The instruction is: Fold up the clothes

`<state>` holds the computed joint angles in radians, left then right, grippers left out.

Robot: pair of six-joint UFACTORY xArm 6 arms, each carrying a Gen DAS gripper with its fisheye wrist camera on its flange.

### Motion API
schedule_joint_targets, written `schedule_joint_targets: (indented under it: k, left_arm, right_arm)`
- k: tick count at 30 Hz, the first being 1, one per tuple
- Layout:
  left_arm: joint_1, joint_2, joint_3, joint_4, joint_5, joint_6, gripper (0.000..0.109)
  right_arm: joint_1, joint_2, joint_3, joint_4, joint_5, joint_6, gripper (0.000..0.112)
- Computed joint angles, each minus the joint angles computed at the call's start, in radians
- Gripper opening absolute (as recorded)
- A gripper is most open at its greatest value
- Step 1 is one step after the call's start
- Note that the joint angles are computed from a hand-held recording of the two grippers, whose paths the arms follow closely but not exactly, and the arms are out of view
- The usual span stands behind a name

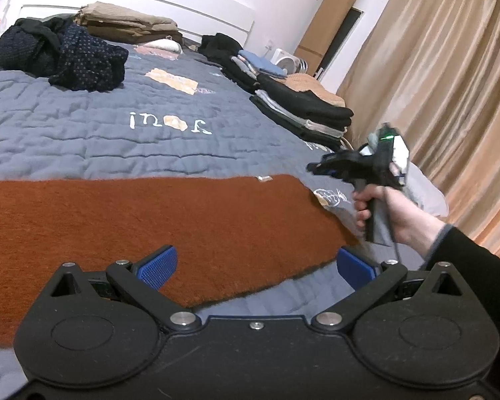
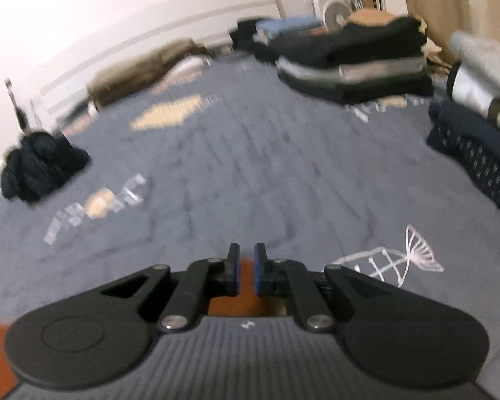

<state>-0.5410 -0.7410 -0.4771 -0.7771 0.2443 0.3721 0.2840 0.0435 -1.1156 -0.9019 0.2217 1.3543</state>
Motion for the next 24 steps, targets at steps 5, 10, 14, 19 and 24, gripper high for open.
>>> schedule_joint_targets:
  k: [5, 10, 14, 19, 24]
  left_arm:
    - [0.009, -0.020, 0.015, 0.023, -0.012, -0.039, 0.103]
    - [0.028, -0.056, 0.035, 0.067, -0.004, -0.089, 0.103]
    - [0.047, -0.080, 0.044, 0.105, 0.003, -0.125, 0.103]
    - [0.062, -0.107, 0.052, 0.148, 0.018, -0.180, 0.103]
    - [0.077, -0.136, 0.077, 0.309, 0.030, -0.315, 0.103]
  right_arm:
    - [0.086, -0.094, 0.070, 0.258, -0.031, -0.134, 0.033]
    - [0.208, -0.184, 0.128, 0.261, 0.009, -0.086, 0.042]
    - [0.299, -0.239, 0.156, 0.278, 0.058, -0.071, 0.044]
    - [0.370, -0.268, 0.173, 0.185, 0.089, 0.041, 0.050]
    - [0.424, -0.269, 0.172, 0.087, 0.157, 0.167, 0.056]
